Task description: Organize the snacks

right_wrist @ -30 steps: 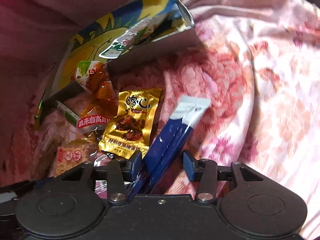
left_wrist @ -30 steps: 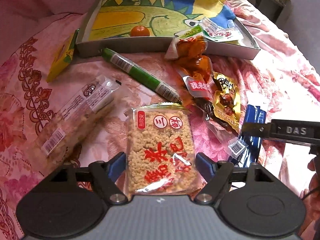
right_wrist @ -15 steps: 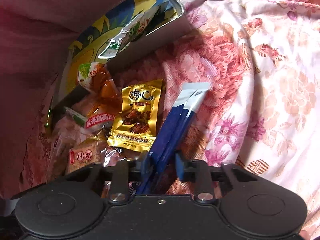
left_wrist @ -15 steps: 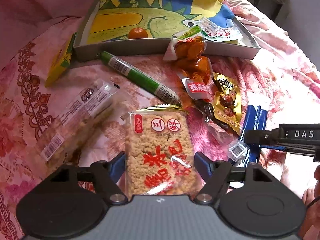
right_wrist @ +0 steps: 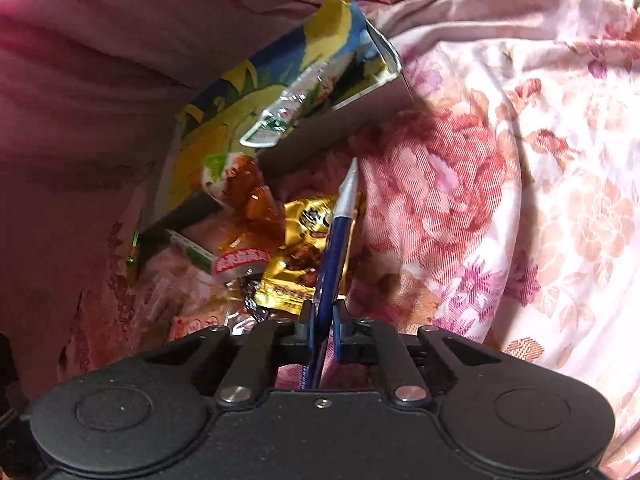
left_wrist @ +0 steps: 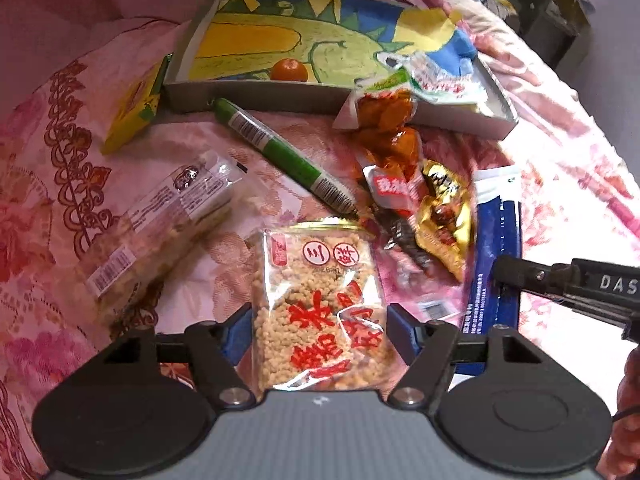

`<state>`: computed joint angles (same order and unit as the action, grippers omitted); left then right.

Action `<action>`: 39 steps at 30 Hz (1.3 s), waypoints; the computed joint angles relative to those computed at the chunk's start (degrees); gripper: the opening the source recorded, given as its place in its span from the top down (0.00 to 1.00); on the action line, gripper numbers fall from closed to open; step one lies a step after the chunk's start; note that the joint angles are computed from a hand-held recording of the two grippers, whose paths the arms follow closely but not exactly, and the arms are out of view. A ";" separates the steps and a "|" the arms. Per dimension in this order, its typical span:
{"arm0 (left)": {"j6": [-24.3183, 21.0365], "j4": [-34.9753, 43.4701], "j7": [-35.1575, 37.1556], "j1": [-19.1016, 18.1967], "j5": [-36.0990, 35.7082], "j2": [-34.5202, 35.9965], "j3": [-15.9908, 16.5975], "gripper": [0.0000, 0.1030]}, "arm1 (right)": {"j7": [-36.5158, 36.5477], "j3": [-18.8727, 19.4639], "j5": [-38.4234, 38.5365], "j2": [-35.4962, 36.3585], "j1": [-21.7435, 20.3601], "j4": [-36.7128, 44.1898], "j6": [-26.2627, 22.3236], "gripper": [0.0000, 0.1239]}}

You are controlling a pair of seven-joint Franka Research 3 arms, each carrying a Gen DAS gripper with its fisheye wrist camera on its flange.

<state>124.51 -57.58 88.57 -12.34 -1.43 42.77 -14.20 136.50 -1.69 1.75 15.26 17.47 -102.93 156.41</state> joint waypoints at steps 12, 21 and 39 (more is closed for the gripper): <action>1.37 -3.46 0.19 1.36 -2.68 -2.61 -1.01 0.31 | 0.21 -0.46 -2.18 -0.53 0.65 -0.51 1.02 0.95; 13.37 -13.46 2.42 3.56 -6.16 -8.70 -3.02 0.32 | 6.23 -2.73 -8.45 -1.32 2.48 -1.91 3.58 0.95; 25.02 -17.70 -1.77 4.67 -7.79 -9.89 -3.24 0.32 | 14.64 -5.19 -19.36 -2.79 3.93 -3.81 9.91 0.95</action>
<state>149.53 -75.28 86.80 -7.67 -9.22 32.87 -17.44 151.13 -6.88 -17.62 12.47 21.40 -106.74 166.32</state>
